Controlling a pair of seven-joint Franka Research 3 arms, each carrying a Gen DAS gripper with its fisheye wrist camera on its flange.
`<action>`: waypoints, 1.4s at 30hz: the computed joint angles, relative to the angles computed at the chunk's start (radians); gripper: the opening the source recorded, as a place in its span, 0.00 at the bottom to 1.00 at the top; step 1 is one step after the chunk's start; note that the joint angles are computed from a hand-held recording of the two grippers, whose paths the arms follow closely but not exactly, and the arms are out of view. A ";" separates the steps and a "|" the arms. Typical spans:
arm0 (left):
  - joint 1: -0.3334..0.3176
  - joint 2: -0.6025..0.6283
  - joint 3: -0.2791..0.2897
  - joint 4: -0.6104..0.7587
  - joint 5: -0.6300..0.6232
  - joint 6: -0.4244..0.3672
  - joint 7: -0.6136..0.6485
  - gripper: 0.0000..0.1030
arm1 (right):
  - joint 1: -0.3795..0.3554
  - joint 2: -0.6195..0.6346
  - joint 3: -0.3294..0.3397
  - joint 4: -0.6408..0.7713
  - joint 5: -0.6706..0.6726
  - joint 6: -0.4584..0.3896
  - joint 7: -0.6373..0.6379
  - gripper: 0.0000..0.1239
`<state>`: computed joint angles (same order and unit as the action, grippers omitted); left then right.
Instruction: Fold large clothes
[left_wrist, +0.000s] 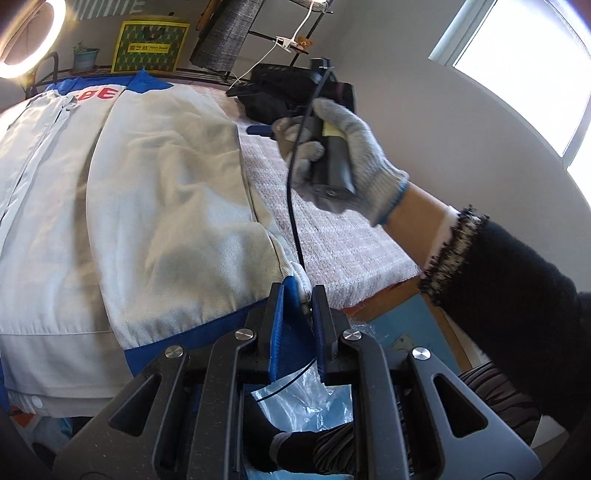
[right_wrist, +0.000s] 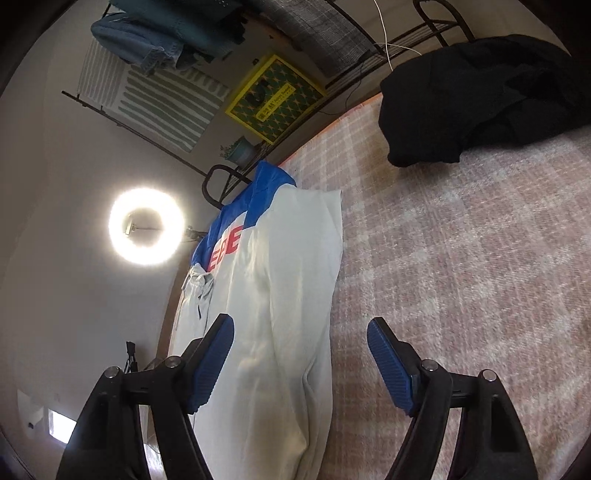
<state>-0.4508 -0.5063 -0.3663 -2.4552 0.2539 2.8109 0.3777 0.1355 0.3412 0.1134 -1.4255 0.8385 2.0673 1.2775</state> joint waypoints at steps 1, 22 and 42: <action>-0.004 -0.004 0.004 -0.005 -0.006 0.005 -0.003 0.13 | 0.008 0.022 0.001 0.023 -0.013 -0.006 0.016 0.54; -0.009 -0.255 0.014 -0.198 -0.060 0.051 -0.129 0.12 | 0.271 0.044 -0.029 0.178 -0.607 0.098 0.232 0.04; -0.091 -0.755 0.041 -0.487 -0.122 -0.224 -0.347 0.11 | 0.619 0.379 -0.058 0.655 -0.945 -0.132 0.299 0.03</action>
<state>-0.5420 -1.2613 -0.3256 -2.9425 0.1322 2.5868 0.0307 0.7546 0.7201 0.0556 -0.7707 -0.1070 1.9358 1.5766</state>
